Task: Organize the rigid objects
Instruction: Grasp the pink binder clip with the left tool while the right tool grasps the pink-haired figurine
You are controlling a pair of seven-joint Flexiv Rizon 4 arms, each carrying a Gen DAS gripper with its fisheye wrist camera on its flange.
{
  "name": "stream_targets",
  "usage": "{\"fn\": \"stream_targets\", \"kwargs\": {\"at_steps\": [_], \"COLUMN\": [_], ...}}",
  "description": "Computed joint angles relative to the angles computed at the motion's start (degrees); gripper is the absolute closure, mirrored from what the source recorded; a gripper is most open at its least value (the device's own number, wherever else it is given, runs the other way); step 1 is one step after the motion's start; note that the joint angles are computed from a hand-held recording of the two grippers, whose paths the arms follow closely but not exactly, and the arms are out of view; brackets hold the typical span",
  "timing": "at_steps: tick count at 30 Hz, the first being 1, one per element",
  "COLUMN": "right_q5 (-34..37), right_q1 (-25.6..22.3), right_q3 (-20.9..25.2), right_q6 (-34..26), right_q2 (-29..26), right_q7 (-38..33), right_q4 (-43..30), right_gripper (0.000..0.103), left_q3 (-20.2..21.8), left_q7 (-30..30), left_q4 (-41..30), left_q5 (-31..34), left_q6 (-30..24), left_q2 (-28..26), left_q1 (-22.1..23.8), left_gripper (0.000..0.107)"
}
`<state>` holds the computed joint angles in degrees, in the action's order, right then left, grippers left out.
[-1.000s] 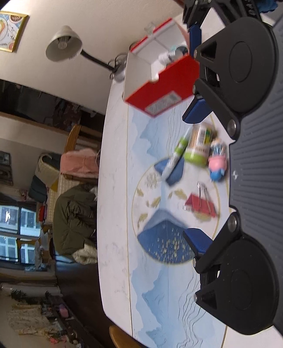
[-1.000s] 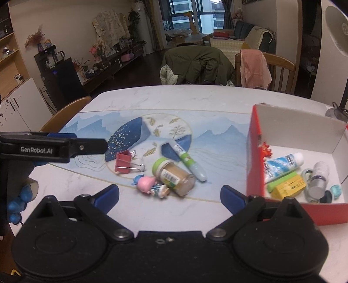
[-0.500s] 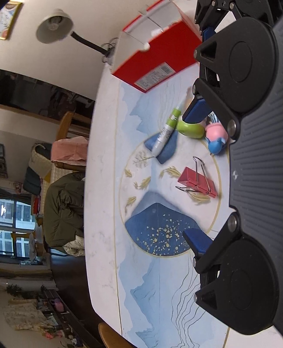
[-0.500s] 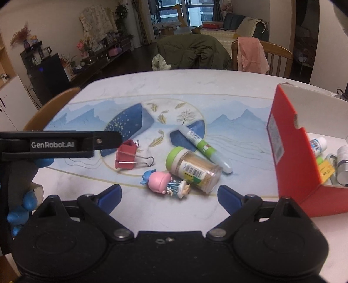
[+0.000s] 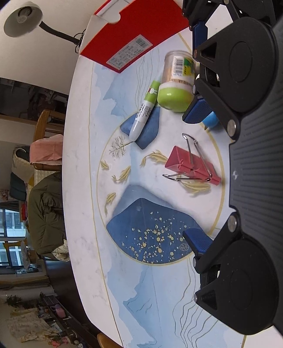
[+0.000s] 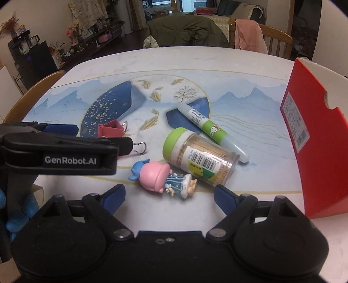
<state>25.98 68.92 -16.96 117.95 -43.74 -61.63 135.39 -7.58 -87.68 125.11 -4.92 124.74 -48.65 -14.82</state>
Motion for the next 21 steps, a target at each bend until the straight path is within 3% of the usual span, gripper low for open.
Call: {"fn": "stream_targets", "kwargs": {"at_steps": [5, 11, 21], "right_q5": [-1.3, -1.3, -2.4], "right_q1": [-2.8, -2.1, -2.7], "right_q3": [1.8, 0.9, 1.4], "right_q6": [0.1, -1.3, -1.3], "right_q2": [-0.2, -0.5, -0.7], "right_q7": [0.3, 0.9, 2.2], "right_q4": [-1.4, -2.4, -2.3], "right_gripper": [0.017, 0.023, 0.029], "left_q3": [0.3, -0.8, -3.0], "left_q7": [1.8, 3.1, 5.1], "left_q4": [-1.8, -3.0, -3.8], "left_q5": [0.6, 2.4, 5.8], "left_q6": [-0.2, -0.3, -1.9], "left_q2": [-1.3, -2.6, -3.7], "left_q1": [-0.3, 1.0, 3.5], "left_gripper": [0.004, 0.006, 0.052]}}
